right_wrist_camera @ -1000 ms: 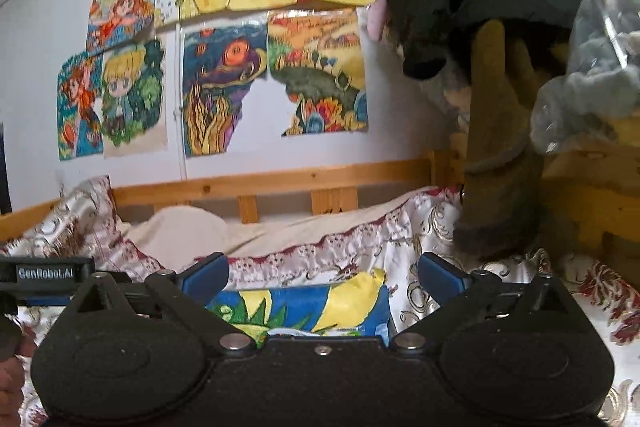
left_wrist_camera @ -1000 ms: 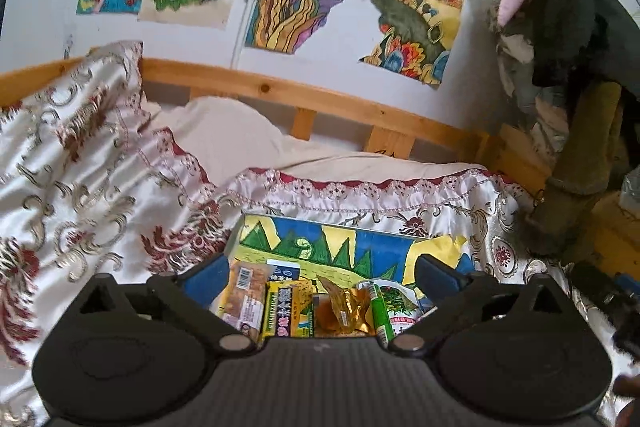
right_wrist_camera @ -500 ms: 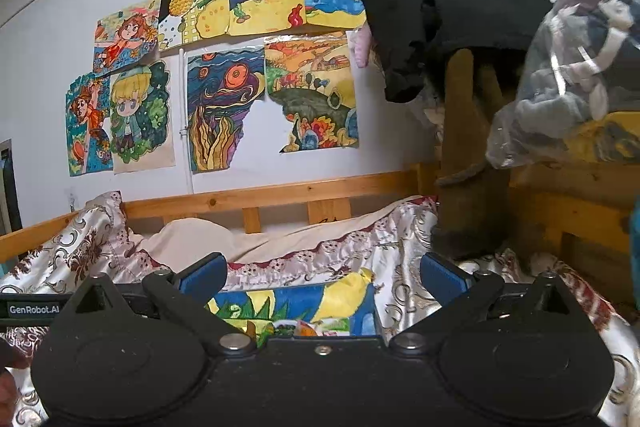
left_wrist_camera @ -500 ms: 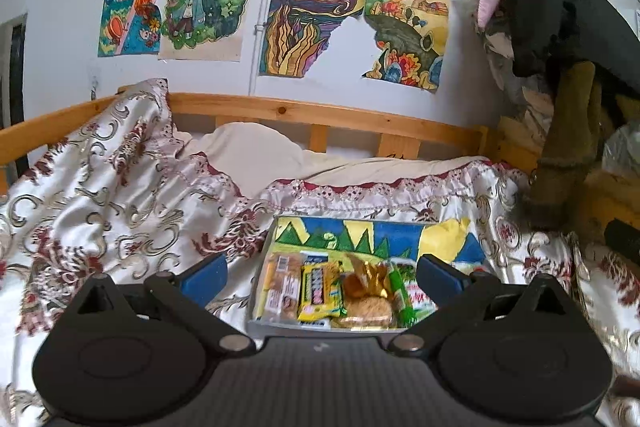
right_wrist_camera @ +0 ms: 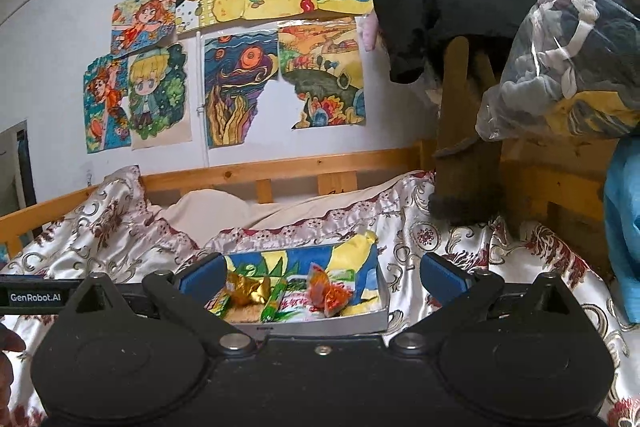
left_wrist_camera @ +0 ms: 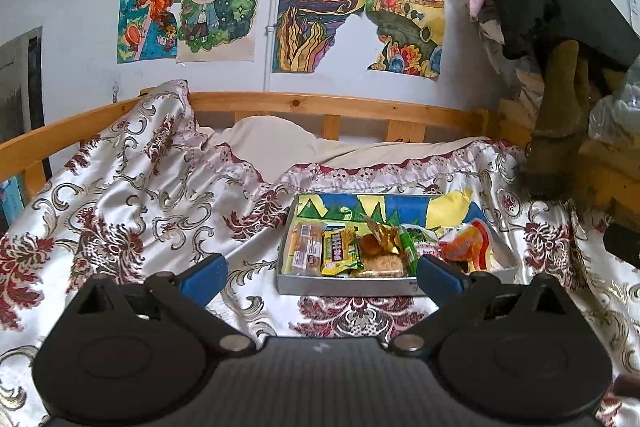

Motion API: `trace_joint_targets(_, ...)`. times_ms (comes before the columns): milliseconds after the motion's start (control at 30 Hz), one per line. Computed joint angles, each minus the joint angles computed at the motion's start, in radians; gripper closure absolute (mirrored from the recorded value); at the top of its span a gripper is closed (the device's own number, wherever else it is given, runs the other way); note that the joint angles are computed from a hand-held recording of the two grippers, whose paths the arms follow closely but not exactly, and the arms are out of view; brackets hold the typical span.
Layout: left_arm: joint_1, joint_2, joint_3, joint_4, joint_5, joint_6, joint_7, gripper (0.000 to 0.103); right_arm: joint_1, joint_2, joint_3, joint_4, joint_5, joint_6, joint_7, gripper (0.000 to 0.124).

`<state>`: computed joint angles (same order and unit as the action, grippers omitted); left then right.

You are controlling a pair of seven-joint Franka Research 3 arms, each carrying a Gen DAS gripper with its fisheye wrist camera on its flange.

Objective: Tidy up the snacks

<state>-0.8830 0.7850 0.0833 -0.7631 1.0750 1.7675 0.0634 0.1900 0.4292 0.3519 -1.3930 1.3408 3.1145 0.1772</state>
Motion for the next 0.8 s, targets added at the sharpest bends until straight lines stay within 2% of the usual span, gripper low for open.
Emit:
trace_joint_targets(67, -0.011, -0.021, -0.002, -0.036, 0.008, -0.002, -0.012, 0.001, -0.014, -0.025, 0.013, -0.032, 0.039, -0.003, -0.038, 0.022)
trace_joint_targets(433, -0.029, -0.089, -0.053, -0.144, 0.037, -0.032, -0.048, 0.001, 0.037, -0.110, -0.058, -0.133, 0.122, -0.022, -0.096, 0.022)
trace_joint_targets(633, -0.029, -0.102, -0.071, -0.165, 0.047, -0.049, -0.065, 0.001, 0.065, -0.138, -0.095, -0.171, 0.128, -0.025, -0.088, 0.022)
trace_joint_targets(800, -0.027, -0.101, -0.082, -0.161, 0.038, -0.065, -0.063, 0.001, 0.082, -0.152, -0.119, -0.206, 0.047, -0.029, 0.001, 0.022)
